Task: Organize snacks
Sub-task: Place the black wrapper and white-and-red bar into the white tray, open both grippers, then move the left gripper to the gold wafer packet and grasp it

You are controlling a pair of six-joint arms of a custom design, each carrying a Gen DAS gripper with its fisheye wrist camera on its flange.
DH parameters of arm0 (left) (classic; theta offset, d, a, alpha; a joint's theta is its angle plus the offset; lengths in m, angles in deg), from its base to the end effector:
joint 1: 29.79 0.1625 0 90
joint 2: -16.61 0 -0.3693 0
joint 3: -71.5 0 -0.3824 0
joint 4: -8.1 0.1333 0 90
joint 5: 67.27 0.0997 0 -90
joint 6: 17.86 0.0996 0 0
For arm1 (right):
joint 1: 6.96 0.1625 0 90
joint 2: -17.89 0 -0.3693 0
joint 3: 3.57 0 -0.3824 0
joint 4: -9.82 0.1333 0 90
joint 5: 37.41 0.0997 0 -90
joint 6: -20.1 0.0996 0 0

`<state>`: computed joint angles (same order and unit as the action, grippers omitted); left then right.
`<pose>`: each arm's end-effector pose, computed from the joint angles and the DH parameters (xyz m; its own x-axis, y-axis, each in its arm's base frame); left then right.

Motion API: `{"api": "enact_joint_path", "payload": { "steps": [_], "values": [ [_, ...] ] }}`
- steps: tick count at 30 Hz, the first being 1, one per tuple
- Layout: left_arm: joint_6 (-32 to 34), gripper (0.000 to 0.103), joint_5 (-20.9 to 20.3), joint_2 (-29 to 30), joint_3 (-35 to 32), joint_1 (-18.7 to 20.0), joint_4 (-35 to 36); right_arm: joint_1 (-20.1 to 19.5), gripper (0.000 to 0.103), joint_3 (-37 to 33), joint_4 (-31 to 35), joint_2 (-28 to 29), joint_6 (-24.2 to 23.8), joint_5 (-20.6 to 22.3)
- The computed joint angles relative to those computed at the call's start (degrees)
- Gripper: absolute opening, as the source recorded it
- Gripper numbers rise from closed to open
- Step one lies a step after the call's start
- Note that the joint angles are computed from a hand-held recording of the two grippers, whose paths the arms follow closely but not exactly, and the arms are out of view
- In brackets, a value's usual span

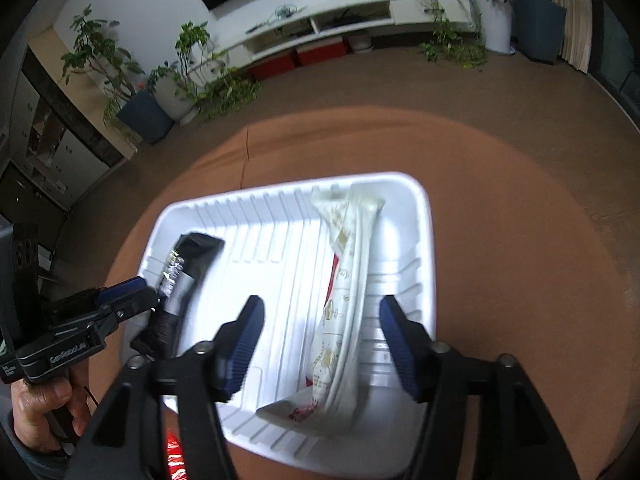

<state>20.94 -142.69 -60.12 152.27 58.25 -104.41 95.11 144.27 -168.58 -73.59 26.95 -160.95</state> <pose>0.1381 -0.5964 0.4352 -0.7356 0.5577 -0.3846 0.6331 0.7680 -0.0973 0.1457 -0.3072 0.1958 -0.8913 0.2104 0.4017 -0.0715 0.8096 -0.5826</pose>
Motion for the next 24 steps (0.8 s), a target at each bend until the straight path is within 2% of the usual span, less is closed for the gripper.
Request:
{"api": "enact_joint_path", "payload": {
  "steps": [4,6,9,10,11,16,19,21,24],
  "values": [
    [0.6,0.074,-6.1,-4.7,-0.2,1.0,2.9,3.4,0.080,2.4,3.0,-8.9,2.6,0.2],
    [1.7,0.078,-8.9,-7.5,0.2,1.5,4.5,5.5,0.085,4.7,4.9,-15.5,4.2,1.2],
    [3.6,0.099,-13.3,-12.1,1.3,2.5,6.8,9.0,0.092,7.5,8.6,-24.2,6.9,1.7],
    [4.3,0.102,-14.9,-13.6,1.4,3.0,8.3,10.4,0.093,8.5,10.0,-27.1,7.9,1.7],
    [5.0,0.103,-16.0,-14.9,1.6,3.3,9.4,12.5,0.094,9.7,12.2,-30.7,9.5,1.2],
    [10.3,0.103,-19.0,-24.4,6.6,4.0,8.5,23.2,0.097,12.1,21.3,-38.8,18.6,-4.2],
    [11.7,0.103,-19.1,-29.3,8.2,4.3,8.7,31.9,0.097,12.7,27.9,-40.8,26.4,-9.5],
    [10.9,0.103,-17.0,-31.5,8.2,4.8,10.5,38.9,0.097,12.5,34.1,-40.7,33.4,-12.9],
    [7.0,0.103,-12.2,-36.4,12.2,6.6,9.6,48.6,0.097,11.2,43.7,-37.2,45.3,-18.2]
  ]
}}
